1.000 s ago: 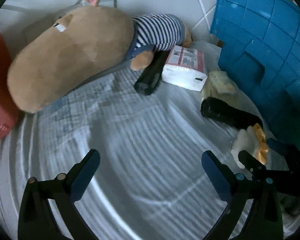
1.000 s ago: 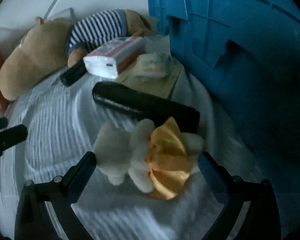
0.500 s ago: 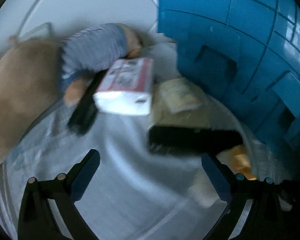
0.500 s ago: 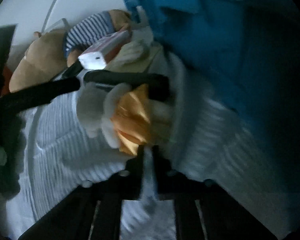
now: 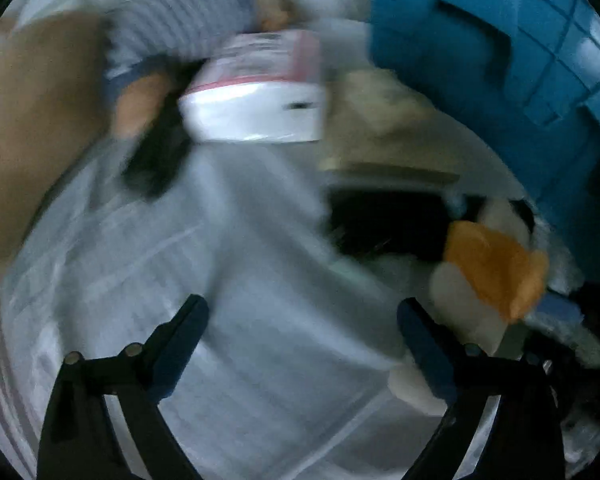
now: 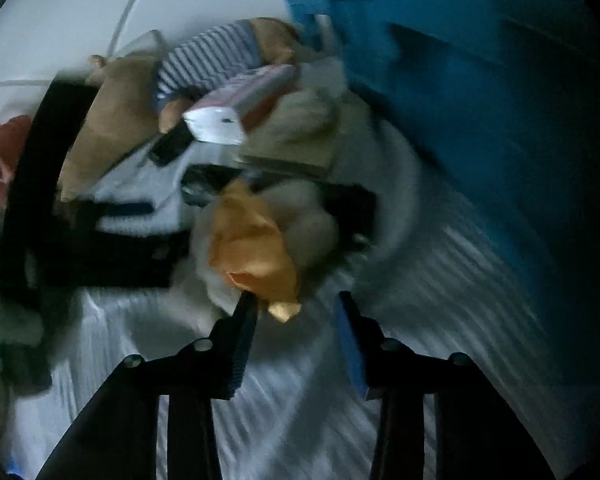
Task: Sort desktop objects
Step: 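Move the left gripper to the white plush with orange bow while the right gripper approaches the black flashlight, then close the left gripper on the white plush while the right gripper grasps the black flashlight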
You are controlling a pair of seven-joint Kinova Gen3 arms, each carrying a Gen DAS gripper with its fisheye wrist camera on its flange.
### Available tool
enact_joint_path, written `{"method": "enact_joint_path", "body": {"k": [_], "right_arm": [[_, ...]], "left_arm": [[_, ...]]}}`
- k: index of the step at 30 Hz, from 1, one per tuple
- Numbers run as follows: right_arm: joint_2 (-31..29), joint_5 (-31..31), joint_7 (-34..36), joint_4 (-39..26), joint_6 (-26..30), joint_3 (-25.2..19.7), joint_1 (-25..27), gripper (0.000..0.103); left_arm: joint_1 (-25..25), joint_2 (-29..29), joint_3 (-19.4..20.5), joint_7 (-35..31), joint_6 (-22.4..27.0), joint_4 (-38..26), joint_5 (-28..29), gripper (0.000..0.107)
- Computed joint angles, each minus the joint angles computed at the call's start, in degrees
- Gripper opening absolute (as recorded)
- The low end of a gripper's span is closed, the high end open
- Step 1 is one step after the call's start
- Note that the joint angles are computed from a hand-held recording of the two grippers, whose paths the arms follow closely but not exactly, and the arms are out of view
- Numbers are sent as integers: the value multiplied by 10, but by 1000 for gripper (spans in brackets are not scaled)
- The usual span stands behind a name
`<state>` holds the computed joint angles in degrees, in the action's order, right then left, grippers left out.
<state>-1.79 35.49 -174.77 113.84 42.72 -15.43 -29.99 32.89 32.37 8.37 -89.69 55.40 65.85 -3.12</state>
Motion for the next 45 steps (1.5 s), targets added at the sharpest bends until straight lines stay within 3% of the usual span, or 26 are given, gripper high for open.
{"method": "enact_joint_path", "body": {"k": [4,7,10,14,18,21,23,24,25,26,34,38,42,45], "right_arm": [[-5,-42,93,4,-93,55,-38,35],[3,-73,127,7,-134,27,-4,36],[11,-35,80,-4,-95,0,10,36],[-15,-14,30,6,-29,-15,-9,45],[-40,-15,3,16,36,-41,-13,45],[-43,-21,17,19,52,-39,-6,45],[-36,-16,19,18,59,-37,0,46],[-33,-13,20,17,63,-35,2,49],[-34,-17,30,18,59,-30,3,56],[-28,-15,39,15,54,-26,6,58],[57,33,170,-76,44,12,-6,53],[113,69,222,-127,65,48,-25,53],[163,74,286,-182,119,82,-44,53],[180,76,309,-189,120,95,-48,58]], "left_arm": [[-6,-52,-26,50,-40,81,-18,97],[-35,-105,-17,76,-92,145,1,97],[-62,-141,8,61,-122,175,32,97],[-45,-141,30,57,-107,152,35,101],[21,-113,26,85,-91,112,-13,101],[64,-92,12,118,-76,95,-53,100],[70,-81,7,130,-77,97,-62,67],[74,-75,5,137,-78,98,-66,58],[77,-70,2,143,-78,99,-70,42],[80,-64,-1,150,-78,100,-73,41],[45,-62,-38,210,-129,135,-108,41],[28,-42,-36,213,-152,143,-107,41],[20,-13,-31,209,-172,140,-91,41],[27,2,-42,218,-196,141,-93,41]]}}
